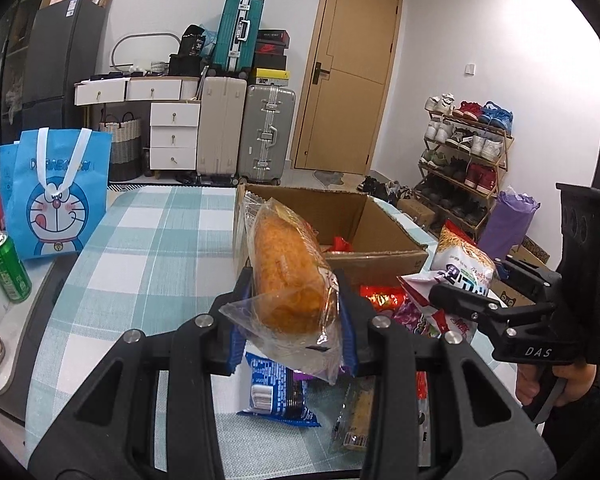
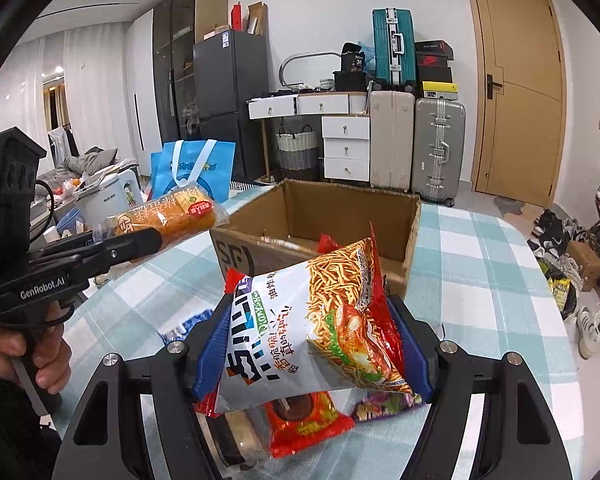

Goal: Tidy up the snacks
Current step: 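Lift both held snacks and carry them over the cardboard box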

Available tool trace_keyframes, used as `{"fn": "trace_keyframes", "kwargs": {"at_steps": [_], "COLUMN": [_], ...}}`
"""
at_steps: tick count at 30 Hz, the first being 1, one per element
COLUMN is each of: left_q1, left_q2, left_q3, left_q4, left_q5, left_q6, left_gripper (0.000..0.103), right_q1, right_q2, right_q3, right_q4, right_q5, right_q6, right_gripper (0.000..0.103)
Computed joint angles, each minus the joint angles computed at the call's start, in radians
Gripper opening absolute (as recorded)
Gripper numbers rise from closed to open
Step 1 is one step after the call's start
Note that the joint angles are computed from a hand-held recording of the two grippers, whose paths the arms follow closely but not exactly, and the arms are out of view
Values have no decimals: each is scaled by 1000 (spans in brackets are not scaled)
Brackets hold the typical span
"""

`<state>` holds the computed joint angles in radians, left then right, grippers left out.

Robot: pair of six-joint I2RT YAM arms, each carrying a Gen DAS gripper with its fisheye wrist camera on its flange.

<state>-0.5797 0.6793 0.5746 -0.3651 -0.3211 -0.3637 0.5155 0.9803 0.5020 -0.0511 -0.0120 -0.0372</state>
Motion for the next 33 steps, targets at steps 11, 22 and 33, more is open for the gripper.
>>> {"fn": "trace_keyframes", "kwargs": {"at_steps": [11,22,33], "left_q1": [34,63,128], "left_q2": [180,413,596], "left_q3": [106,229,325], "left_q4": [62,127,191], "left_q5": [25,30,99], "left_q6": [29,67,92], "left_gripper": [34,34,34], "right_q1": [-22,-89,-109], "right_q2": [117,254,449], "right_q3": [129,240,381], "right_q4": [0,28,31], "right_q5": [-18,-56,-59], "right_q6": [33,83,109], "right_gripper": [74,74,74]}}
